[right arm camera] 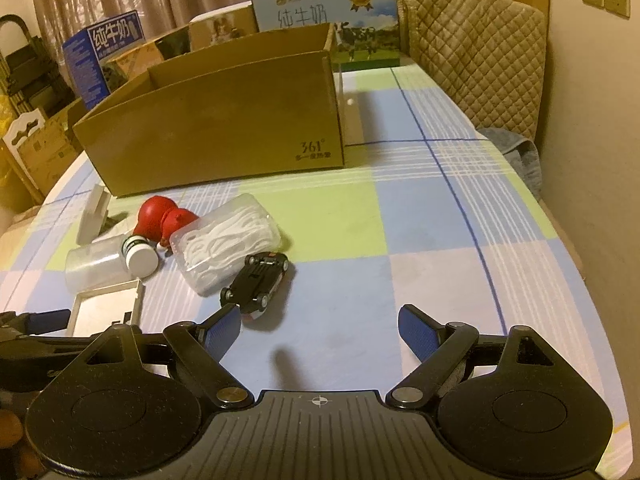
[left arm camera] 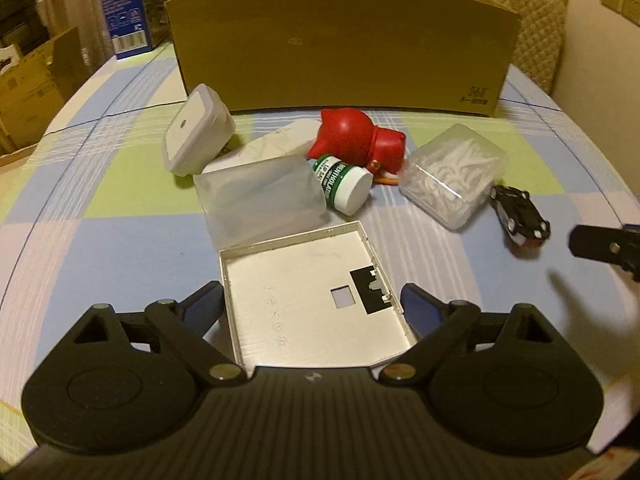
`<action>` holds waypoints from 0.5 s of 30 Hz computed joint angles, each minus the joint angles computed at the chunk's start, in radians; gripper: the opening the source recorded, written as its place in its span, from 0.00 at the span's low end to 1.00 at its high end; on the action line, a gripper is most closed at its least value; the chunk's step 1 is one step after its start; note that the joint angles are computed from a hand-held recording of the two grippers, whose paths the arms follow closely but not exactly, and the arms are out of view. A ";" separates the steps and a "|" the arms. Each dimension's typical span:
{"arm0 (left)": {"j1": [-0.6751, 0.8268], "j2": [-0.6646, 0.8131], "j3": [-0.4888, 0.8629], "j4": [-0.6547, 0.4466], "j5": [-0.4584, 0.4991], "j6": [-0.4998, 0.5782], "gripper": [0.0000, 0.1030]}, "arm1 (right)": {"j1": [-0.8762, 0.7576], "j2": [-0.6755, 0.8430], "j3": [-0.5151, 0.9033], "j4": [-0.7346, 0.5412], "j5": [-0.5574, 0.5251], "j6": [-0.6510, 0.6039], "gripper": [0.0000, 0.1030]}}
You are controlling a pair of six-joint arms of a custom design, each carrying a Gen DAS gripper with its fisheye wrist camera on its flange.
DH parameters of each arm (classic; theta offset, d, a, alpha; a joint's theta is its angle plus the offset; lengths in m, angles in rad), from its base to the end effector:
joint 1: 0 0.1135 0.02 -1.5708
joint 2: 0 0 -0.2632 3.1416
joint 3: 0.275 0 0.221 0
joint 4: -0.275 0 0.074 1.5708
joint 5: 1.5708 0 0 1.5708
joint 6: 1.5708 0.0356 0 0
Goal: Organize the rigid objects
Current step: 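Move the left tool to the white wall-plate frame while the right tool approaches the black toy car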
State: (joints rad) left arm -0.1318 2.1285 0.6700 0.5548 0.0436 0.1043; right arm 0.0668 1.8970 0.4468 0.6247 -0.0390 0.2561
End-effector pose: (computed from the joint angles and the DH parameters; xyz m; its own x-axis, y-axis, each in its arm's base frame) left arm 0.3077 -0.0424 0.0461 -0.7581 0.2054 -0.6189 0.2383 0.9707 0.0304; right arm 0.2631 0.0190 0.0784 -0.7329 0.2047 -0.6488 0.0957 0.9752 0.1995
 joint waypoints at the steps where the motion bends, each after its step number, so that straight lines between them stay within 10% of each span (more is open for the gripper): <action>1: 0.005 0.001 -0.011 0.016 0.002 0.017 0.91 | 0.003 0.005 0.003 -0.001 0.001 0.001 0.81; 15: -0.003 0.022 0.041 -0.019 -0.086 -0.133 0.94 | 0.057 0.049 0.039 -0.003 0.021 0.013 0.82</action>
